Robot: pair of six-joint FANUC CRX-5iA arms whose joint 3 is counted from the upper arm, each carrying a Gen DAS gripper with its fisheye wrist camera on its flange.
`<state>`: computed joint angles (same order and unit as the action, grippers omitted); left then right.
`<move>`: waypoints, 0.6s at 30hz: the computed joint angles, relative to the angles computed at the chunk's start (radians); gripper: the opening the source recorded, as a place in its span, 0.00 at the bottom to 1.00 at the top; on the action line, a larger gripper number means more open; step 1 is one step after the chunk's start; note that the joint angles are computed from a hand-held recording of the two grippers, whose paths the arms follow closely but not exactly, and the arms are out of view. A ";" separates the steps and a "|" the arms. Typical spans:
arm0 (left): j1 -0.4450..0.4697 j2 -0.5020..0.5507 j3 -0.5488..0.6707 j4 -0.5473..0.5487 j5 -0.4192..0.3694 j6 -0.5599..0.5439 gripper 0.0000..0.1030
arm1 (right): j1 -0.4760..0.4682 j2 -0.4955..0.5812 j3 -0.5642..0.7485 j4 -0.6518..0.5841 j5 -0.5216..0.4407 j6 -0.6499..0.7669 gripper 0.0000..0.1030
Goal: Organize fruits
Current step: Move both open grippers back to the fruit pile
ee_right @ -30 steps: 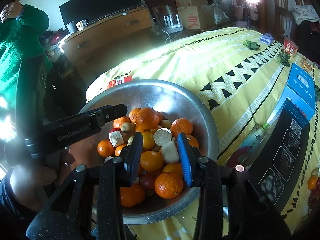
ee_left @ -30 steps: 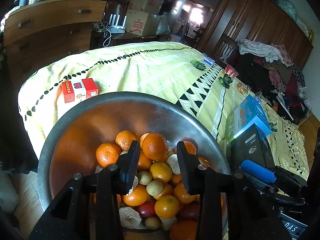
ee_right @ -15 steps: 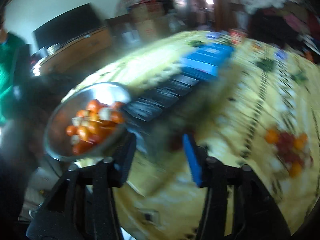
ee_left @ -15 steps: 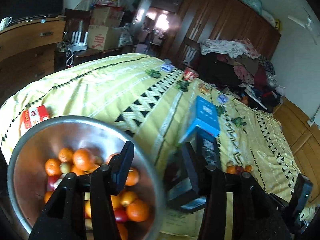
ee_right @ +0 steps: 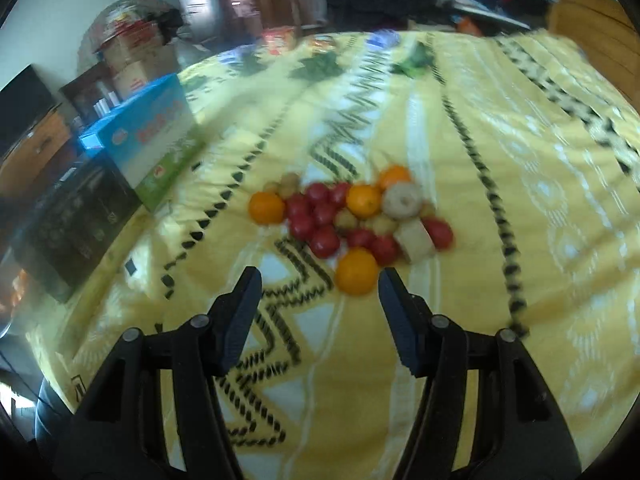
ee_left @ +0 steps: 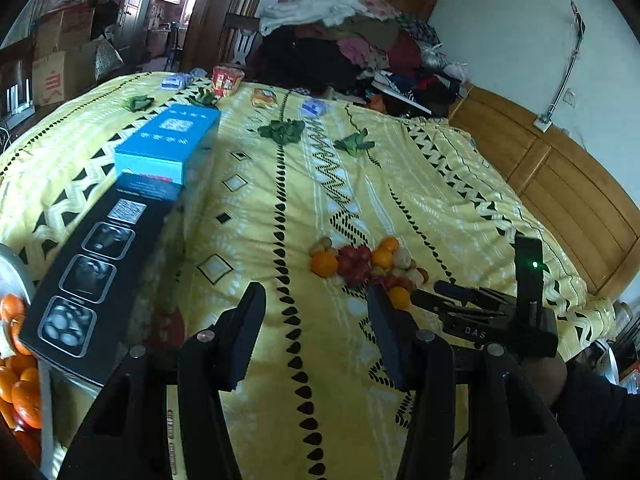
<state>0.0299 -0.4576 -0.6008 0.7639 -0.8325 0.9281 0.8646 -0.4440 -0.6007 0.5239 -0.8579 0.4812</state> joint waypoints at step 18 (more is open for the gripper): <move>-0.037 0.106 -0.010 -0.037 0.043 0.034 0.53 | -0.160 0.335 0.273 -0.296 -0.049 0.515 0.35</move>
